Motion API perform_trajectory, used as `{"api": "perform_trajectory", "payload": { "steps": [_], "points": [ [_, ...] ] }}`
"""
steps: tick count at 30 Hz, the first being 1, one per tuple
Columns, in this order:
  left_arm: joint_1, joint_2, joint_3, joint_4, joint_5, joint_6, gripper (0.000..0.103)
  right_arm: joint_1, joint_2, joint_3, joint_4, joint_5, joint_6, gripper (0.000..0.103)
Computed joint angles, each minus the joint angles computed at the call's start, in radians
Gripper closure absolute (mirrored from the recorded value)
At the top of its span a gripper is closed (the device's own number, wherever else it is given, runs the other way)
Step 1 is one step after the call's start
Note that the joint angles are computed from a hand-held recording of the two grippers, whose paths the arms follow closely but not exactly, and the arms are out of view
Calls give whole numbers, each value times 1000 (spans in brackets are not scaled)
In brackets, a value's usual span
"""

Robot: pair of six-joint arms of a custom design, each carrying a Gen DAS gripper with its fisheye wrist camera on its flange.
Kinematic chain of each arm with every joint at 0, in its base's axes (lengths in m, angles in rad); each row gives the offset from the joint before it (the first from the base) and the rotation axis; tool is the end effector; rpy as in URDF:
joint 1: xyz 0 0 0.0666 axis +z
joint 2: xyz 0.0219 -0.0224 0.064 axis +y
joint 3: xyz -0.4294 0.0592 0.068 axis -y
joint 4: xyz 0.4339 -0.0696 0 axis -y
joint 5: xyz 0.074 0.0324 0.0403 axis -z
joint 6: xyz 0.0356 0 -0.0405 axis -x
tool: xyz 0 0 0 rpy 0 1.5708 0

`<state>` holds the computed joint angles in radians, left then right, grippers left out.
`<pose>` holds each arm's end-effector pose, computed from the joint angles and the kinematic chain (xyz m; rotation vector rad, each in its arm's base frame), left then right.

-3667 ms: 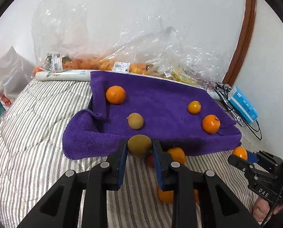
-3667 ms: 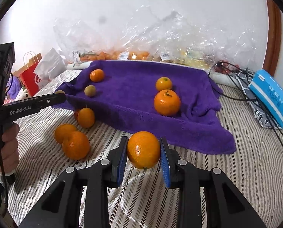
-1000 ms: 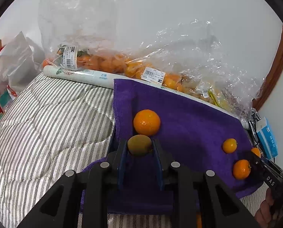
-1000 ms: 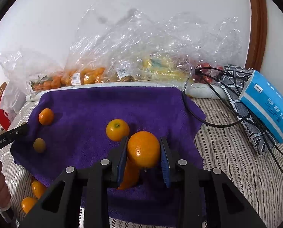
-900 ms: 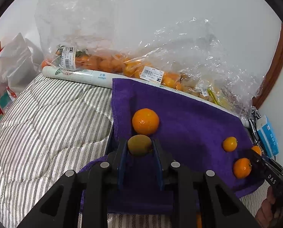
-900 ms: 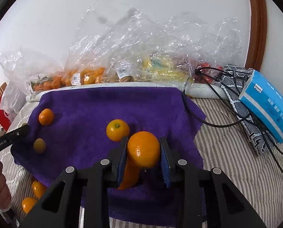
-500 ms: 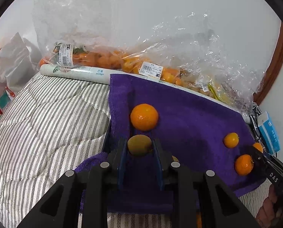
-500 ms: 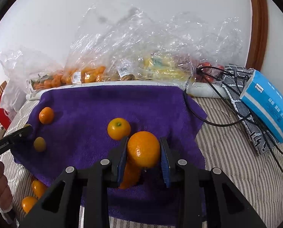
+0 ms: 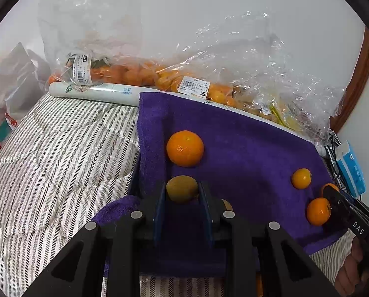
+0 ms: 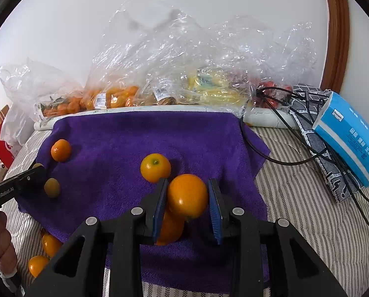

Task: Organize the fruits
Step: 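Lower the tangerine onto the towel and open the right tool while the left tool lowers its fruit, then open the left tool to release the yellow-green fruit onto the towel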

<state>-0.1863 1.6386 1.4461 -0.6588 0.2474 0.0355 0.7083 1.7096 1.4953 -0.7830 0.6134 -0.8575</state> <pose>0.6037 -0.1231 0.3896 0.2956 2.4087 -0.4005 0.4908 0.3929 0.3675 0.3887 2.2956 -0.0383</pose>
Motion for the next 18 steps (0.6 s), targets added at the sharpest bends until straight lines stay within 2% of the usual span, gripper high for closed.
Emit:
{"api": "perform_trajectory", "payload": {
  "steps": [16, 18],
  "points": [
    [-1, -6, -4, 5, 15, -6, 78, 12, -5, 2, 13, 23, 18, 68],
    [0, -6, -3, 3, 23, -5, 73, 12, -6, 0, 16, 24, 19, 65]
  ]
}}
